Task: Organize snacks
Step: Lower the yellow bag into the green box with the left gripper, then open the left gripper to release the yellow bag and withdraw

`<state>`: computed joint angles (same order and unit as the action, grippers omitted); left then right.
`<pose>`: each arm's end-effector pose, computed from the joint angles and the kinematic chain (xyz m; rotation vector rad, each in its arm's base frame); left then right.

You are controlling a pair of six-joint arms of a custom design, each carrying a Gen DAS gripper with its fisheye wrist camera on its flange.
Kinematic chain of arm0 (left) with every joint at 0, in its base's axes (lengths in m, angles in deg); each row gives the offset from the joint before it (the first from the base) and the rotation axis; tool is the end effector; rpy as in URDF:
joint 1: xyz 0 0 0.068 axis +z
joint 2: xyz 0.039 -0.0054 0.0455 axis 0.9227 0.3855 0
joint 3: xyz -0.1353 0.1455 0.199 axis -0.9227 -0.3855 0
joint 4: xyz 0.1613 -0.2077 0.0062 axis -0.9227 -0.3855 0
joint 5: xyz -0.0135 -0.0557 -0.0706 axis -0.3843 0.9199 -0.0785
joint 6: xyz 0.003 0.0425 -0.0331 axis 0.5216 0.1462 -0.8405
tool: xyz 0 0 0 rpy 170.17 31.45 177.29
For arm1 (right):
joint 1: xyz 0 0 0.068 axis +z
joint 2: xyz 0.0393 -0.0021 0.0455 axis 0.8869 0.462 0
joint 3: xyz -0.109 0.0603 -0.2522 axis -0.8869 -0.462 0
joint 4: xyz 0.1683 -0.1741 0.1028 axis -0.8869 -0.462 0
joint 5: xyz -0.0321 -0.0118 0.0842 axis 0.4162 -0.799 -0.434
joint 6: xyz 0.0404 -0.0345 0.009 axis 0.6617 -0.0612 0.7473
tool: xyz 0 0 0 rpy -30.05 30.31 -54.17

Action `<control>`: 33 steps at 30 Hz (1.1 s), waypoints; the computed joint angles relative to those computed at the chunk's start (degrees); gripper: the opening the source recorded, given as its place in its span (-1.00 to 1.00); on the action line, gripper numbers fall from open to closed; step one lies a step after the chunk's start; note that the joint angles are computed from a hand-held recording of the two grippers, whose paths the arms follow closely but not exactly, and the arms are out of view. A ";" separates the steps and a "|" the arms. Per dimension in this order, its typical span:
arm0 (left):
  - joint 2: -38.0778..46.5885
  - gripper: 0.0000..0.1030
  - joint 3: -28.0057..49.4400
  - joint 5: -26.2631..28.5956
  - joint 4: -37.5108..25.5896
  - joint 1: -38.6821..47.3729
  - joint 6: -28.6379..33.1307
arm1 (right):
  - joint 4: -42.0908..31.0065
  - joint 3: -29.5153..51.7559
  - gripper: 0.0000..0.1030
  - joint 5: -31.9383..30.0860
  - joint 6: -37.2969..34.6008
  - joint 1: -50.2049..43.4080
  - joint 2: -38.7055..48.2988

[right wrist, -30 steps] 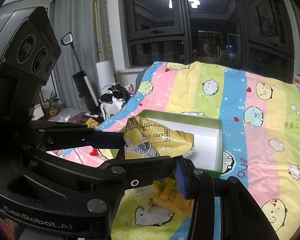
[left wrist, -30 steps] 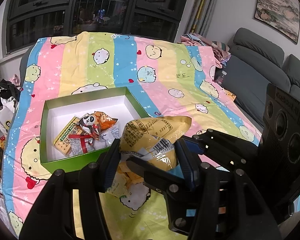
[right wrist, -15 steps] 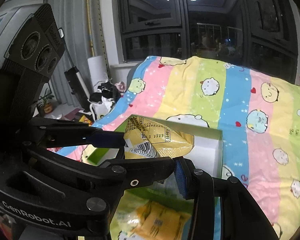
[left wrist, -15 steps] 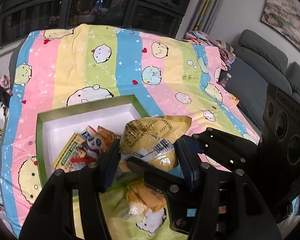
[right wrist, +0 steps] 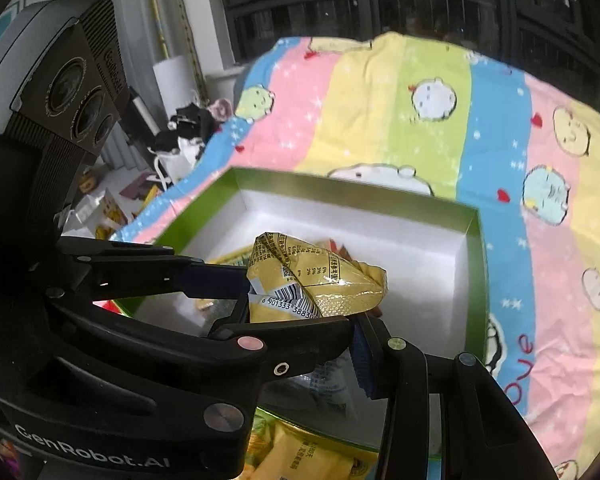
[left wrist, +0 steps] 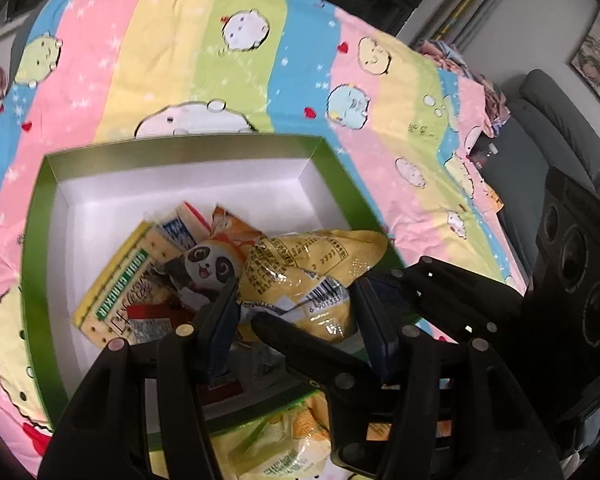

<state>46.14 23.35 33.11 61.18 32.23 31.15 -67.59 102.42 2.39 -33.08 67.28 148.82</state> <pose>0.2823 -0.1988 0.2129 0.0087 2.4747 -0.5680 0.2777 0.0420 0.2063 -0.8173 2.1821 0.5008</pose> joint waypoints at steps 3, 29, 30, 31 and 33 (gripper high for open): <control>1.24 0.09 -0.14 0.31 0.53 0.38 -0.29 | 0.77 0.03 -0.10 1.20 0.15 0.63 1.49; -12.78 0.98 -9.35 -12.23 -3.40 -0.64 -7.09 | 2.62 -8.32 0.35 8.66 1.10 1.68 -14.77; -14.17 0.98 -9.99 -12.99 -3.98 -0.95 -7.59 | 2.06 -8.80 0.36 8.24 1.07 1.26 -16.61; -14.98 0.98 -10.17 -13.61 -4.49 -1.39 -8.09 | 1.76 -9.00 0.36 8.00 1.09 1.13 -17.50; -17.38 0.98 -11.04 -15.21 -5.57 -2.31 -9.12 | -0.07 -9.27 0.36 6.41 0.87 0.12 -20.27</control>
<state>28.77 12.31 17.90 55.61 29.93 22.03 -67.66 93.15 8.80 -32.21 67.41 128.55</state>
